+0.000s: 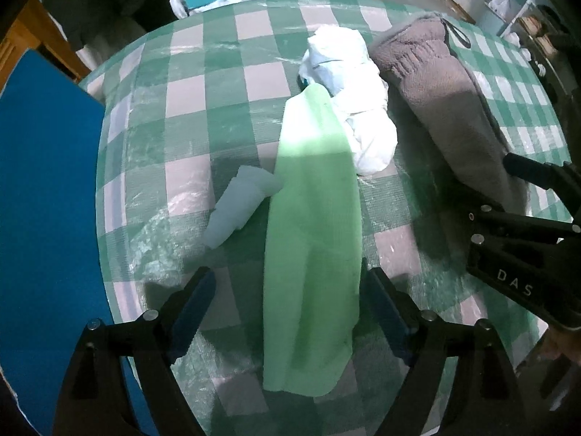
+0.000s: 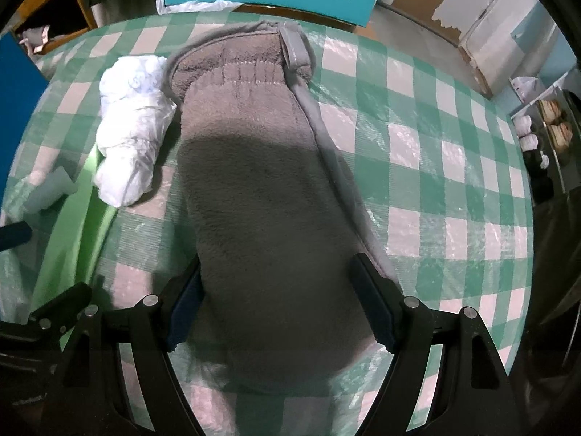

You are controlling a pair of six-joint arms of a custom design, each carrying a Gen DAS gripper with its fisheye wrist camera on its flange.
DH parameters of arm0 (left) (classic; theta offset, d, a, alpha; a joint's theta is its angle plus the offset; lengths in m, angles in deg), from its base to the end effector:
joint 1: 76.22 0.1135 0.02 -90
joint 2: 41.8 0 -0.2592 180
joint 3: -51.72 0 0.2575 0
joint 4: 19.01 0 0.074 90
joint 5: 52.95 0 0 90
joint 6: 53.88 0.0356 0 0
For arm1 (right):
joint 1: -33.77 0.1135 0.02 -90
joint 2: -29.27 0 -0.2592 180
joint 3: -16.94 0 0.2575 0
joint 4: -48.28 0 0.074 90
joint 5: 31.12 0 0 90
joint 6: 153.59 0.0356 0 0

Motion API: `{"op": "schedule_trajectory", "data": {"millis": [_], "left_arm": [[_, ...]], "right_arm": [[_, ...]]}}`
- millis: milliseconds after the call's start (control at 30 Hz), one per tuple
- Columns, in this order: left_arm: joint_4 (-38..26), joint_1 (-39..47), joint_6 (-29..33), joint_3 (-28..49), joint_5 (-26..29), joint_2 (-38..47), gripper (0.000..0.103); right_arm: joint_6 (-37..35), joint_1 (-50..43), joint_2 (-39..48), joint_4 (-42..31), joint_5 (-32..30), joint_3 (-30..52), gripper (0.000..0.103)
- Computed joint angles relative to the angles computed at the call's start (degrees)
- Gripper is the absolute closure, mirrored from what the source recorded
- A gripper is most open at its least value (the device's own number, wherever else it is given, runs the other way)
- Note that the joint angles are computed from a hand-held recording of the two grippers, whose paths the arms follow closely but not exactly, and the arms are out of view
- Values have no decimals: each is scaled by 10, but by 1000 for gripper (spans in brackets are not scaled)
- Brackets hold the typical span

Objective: Organize soft objects
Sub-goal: 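Grasp the grey fleece sock with the right tool while the left tool grasps the green cloth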

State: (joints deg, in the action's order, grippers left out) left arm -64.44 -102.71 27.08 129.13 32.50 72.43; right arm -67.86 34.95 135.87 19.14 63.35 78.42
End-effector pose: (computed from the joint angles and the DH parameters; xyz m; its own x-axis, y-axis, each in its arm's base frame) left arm 0.3121 -0.1524 0.0871 -0.9442 0.2955 -0.1455 0.2903 0.9553 0.0564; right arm 0.3054 0.0035 0.0741 -0.9597 -0.0940 -0.2649 -0.0710 0.9929 -0.0950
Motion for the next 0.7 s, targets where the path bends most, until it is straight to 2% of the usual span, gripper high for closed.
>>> {"op": "schedule_trajectory", "data": {"millis": [133, 267, 333, 367, 433, 500, 567, 633, 700], "left_arm": [[16, -21, -7, -8, -24, 2, 18], [27, -45, -19, -17, -55, -1, 31], [34, -50, -20, -25, -55, -9, 38], [39, -51, -19, -30, -56, -14, 45], [46, -54, -15, -38, -53, -21, 58], [45, -54, -11, -39, -47, -25, 81], [28, -51, -4, -30, -36, -32, 93], [34, -47, 1, -43, -28, -40, 97], [38, -43, 3, -57, -23, -53, 99]], "right_arm": [[-9, 1, 0, 11, 5, -9, 25], [-13, 4, -6, 16, 8, -18, 30], [-11, 2, -9, 12, 7, -19, 37], [-10, 2, -14, 11, 7, -23, 39], [-9, -1, -16, 7, 3, -23, 49], [-12, -4, -16, 1, 3, -18, 60], [-11, -7, -19, -3, -4, -17, 75], [-7, -12, -27, -13, -15, -14, 84], [-7, -18, -29, -22, -25, -8, 85]]}}
